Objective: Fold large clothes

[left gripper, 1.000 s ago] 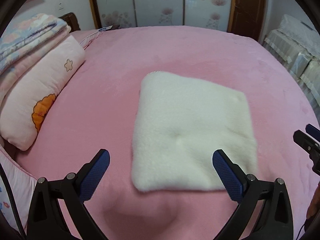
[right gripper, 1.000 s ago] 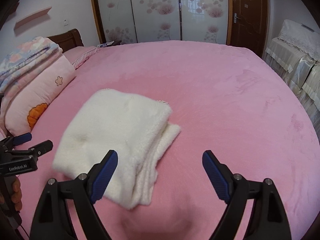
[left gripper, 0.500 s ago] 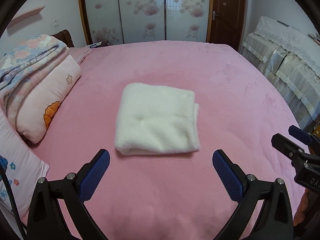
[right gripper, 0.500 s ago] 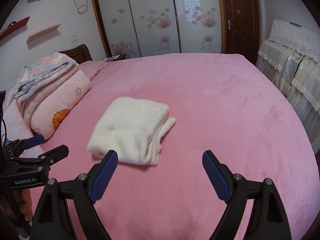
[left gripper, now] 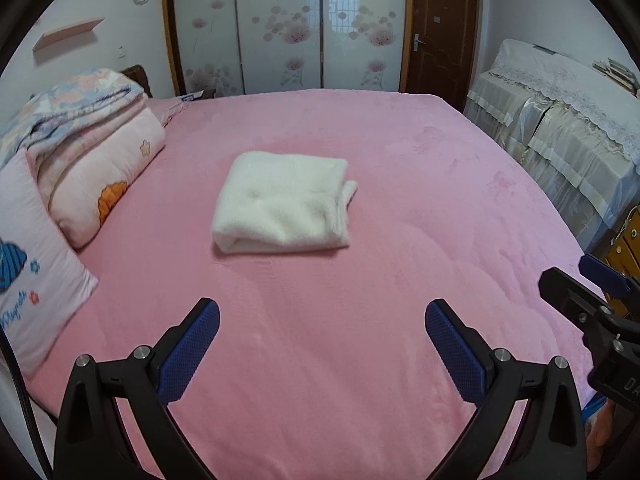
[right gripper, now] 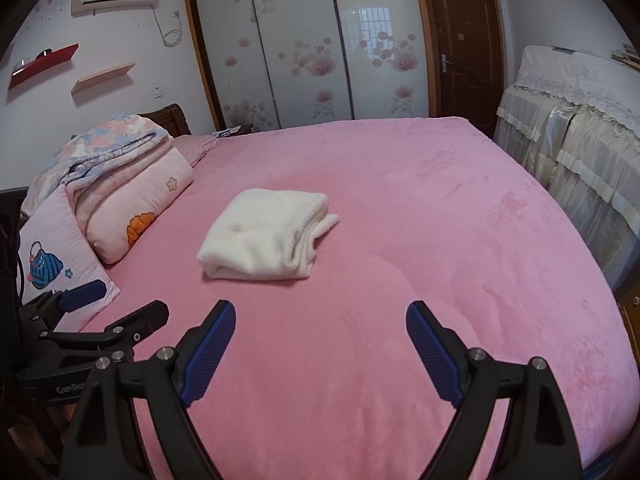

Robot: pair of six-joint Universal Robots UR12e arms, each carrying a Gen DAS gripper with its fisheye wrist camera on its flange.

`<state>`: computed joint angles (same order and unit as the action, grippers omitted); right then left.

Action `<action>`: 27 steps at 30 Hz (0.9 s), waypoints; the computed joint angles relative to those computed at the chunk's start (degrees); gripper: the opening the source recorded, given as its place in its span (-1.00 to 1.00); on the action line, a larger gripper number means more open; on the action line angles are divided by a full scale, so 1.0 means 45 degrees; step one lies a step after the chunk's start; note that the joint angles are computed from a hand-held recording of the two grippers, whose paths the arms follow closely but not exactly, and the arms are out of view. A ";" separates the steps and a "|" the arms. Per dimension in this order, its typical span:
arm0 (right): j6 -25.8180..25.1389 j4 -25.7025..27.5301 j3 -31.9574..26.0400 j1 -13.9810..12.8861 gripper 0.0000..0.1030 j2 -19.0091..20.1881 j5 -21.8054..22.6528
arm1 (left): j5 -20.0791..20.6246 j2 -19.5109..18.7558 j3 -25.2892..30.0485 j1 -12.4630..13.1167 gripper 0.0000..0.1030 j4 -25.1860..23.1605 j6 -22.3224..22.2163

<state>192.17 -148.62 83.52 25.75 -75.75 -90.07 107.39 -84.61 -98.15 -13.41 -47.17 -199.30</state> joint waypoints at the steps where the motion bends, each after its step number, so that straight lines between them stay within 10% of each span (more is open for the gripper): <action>1: 0.0034 -0.0107 0.0241 0.0001 0.71 -0.0161 -0.0042 | 0.0034 0.0114 -0.0149 -0.0102 0.99 -0.0035 -0.0361; 27: 0.0883 -0.1007 0.3918 0.0167 0.71 -0.2471 0.0167 | 0.1457 0.1599 -0.1781 -0.2011 0.97 -0.0944 -0.2388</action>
<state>196.14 -153.16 101.15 26.51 -86.87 -89.32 113.94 -77.42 -106.17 -22.45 -51.41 -210.04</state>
